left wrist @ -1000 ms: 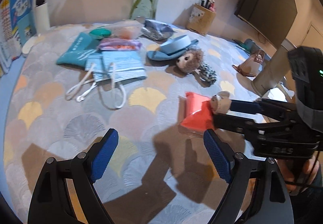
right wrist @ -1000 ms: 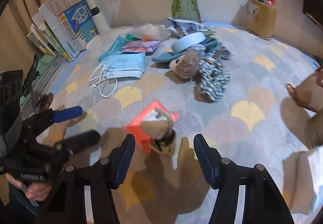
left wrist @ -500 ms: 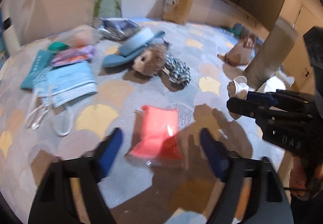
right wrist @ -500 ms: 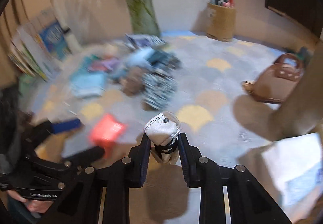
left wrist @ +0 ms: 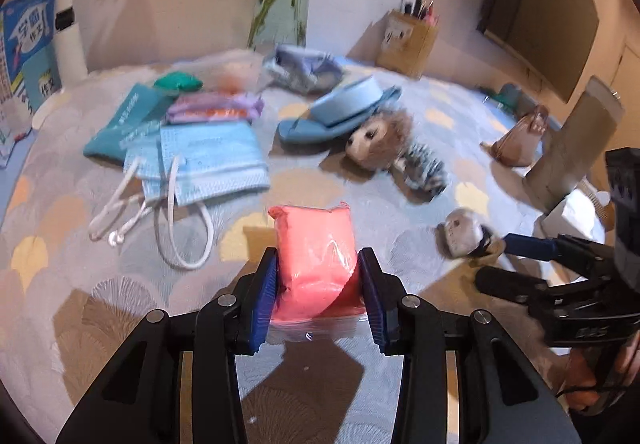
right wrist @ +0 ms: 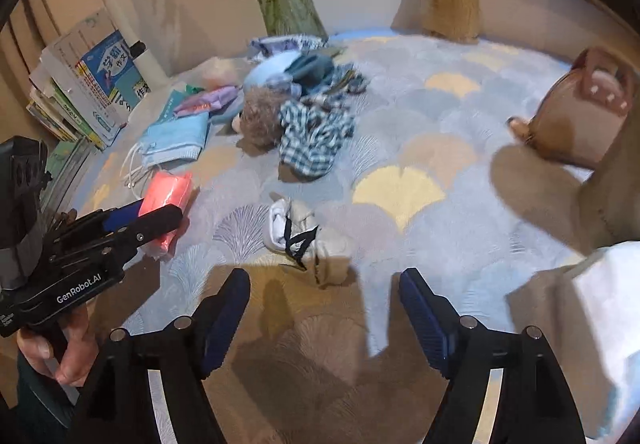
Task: Organize soft objects
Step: 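Grasp the pink packet with the left gripper while the right grasps the small white plush, then carry both items over the glass bowl and open both grippers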
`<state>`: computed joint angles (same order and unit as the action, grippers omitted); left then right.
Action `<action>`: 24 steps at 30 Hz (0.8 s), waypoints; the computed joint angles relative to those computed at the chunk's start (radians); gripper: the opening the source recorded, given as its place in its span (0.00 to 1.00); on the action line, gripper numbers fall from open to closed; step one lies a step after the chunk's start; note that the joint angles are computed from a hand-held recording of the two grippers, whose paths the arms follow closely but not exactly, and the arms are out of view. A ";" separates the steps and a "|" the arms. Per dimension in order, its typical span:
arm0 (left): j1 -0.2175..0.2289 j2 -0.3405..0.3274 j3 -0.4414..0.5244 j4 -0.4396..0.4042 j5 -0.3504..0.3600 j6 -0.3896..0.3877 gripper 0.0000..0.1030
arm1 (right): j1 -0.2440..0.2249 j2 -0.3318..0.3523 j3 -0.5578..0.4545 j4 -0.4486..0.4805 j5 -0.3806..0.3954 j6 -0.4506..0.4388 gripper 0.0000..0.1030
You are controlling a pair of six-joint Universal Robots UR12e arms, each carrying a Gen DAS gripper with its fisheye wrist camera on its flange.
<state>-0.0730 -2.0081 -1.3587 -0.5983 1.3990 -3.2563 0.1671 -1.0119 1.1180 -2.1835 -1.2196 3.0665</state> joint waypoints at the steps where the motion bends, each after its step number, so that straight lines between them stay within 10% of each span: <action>1: -0.001 0.001 -0.003 0.011 -0.002 0.008 0.36 | 0.007 0.001 0.005 -0.030 -0.025 0.002 0.74; 13: -0.019 -0.002 0.004 0.008 0.038 0.042 0.36 | 0.031 0.012 0.002 -0.091 -0.071 0.014 0.42; 24: -0.048 0.041 -0.008 0.090 -0.058 0.072 0.36 | -0.003 -0.094 0.098 -0.196 -0.024 0.041 0.41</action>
